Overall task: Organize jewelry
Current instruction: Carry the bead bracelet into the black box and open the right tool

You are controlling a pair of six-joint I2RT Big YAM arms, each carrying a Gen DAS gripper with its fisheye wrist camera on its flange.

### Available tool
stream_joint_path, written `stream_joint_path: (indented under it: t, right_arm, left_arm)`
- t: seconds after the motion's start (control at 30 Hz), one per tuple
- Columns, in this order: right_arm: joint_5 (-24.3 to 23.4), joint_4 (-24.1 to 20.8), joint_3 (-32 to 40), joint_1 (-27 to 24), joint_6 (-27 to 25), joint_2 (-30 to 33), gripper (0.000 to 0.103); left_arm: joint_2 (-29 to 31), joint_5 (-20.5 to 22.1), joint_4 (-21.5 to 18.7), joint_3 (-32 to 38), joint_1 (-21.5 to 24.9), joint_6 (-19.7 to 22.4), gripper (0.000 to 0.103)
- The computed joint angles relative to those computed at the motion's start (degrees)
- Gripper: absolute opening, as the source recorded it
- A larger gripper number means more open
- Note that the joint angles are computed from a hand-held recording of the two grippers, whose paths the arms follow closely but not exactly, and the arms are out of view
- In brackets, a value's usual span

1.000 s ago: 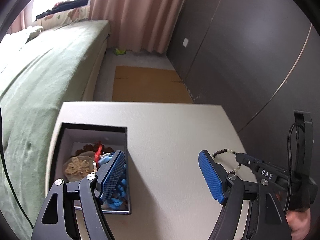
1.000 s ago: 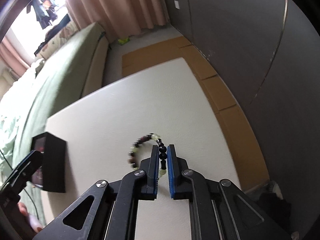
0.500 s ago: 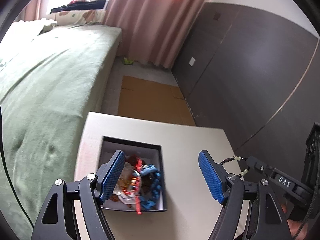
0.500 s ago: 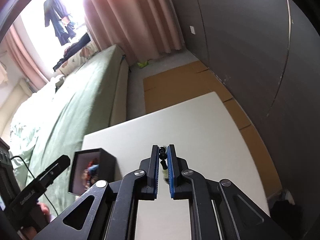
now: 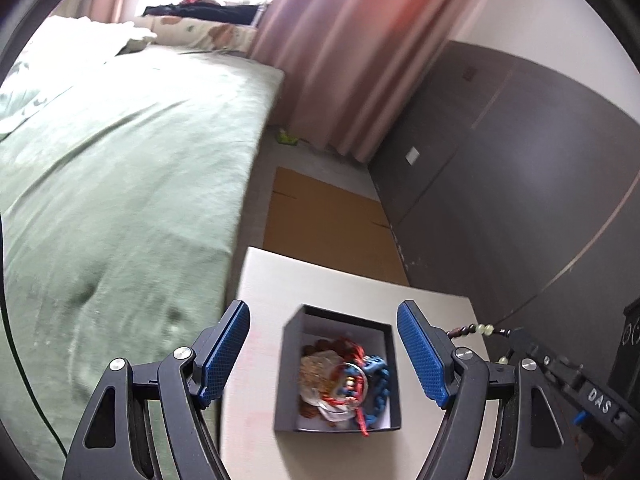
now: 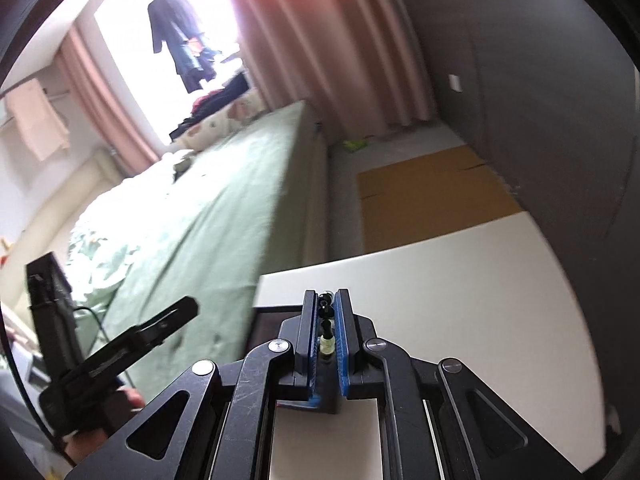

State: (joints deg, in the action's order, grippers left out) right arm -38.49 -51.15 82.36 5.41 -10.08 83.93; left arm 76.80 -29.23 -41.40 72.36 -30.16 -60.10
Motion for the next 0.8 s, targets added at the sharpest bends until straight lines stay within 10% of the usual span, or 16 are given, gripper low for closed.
stream_joint_path:
  t: [0.37, 0.57, 0.7, 0.8]
  right_arm:
    - [-0.2, 0.0, -2.3, 6.2, 0.2, -0.7, 0.010]
    - [11.1, -5.5, 0.5, 6.9, 1.2, 4.2, 0.012]
    - [10.5, -5.3, 0.0, 6.1, 1.2, 3.8, 0.061]
    - [9.8, -4.2, -0.8, 5.6, 0.4, 2.5, 0.065]
  left_arm:
    - [-4.9, 1.9, 0.5, -4.7, 2.0, -0.1, 0.077]
    - [-6.6, 1.8, 0.3, -6.0, 2.1, -0.3, 0.077]
    - [-6.5, 1.8, 0.4, -6.1, 2.1, -0.7, 0.077]
    - [-6.0, 1.5, 0.5, -5.6, 1.8, -1.0, 0.077]
